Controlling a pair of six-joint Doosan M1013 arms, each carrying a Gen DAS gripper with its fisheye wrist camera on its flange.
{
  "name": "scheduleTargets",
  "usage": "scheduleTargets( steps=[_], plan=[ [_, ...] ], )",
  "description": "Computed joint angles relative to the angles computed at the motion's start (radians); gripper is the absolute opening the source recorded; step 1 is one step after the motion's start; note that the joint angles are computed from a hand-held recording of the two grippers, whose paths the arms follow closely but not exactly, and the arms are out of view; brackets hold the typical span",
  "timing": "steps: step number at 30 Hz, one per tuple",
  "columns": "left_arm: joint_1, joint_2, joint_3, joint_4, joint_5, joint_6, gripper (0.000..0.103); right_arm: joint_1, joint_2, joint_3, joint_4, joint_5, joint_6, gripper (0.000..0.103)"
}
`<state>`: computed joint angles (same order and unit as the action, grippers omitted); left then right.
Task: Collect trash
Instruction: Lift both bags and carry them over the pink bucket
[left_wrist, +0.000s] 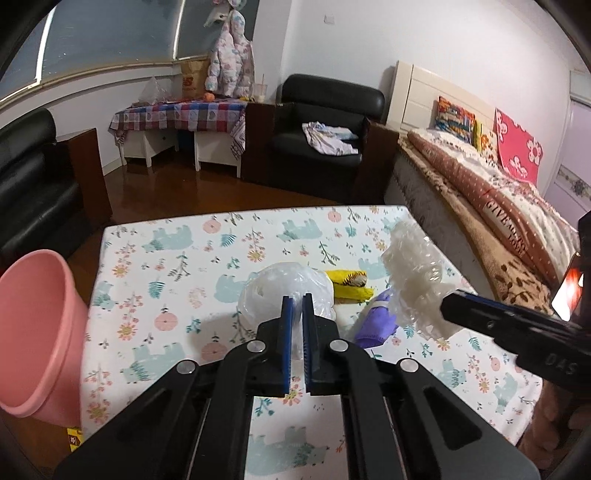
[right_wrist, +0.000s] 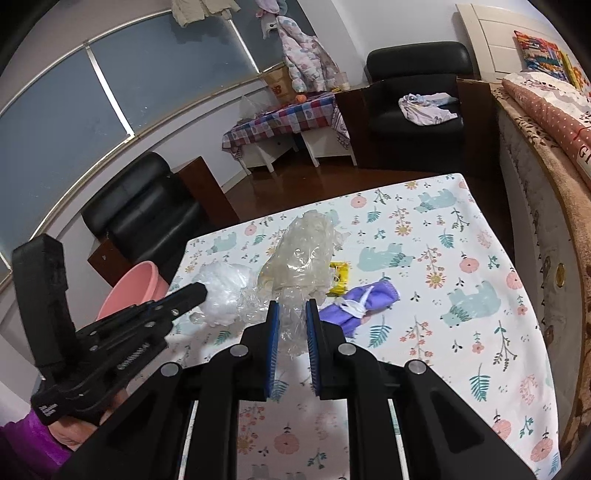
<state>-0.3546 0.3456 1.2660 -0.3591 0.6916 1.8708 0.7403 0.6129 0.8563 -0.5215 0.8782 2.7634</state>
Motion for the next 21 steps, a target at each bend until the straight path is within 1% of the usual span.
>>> scheduleTargets(
  steps=[10, 15, 21],
  plan=[
    [0.020, -0.047, 0.038, 0.020, -0.031, -0.036, 0.004, 0.012, 0.038, -0.073, 0.047, -0.001, -0.073, 0.014],
    [0.026, -0.062, 0.050, 0.052, -0.041, -0.080, 0.004, 0.017, 0.055, -0.107, 0.066, 0.004, -0.104, 0.014],
    [0.034, -0.080, 0.068, 0.107, -0.064, -0.136, 0.004, 0.025, 0.093, -0.185, 0.082, 0.027, -0.166, 0.014]
  ],
)
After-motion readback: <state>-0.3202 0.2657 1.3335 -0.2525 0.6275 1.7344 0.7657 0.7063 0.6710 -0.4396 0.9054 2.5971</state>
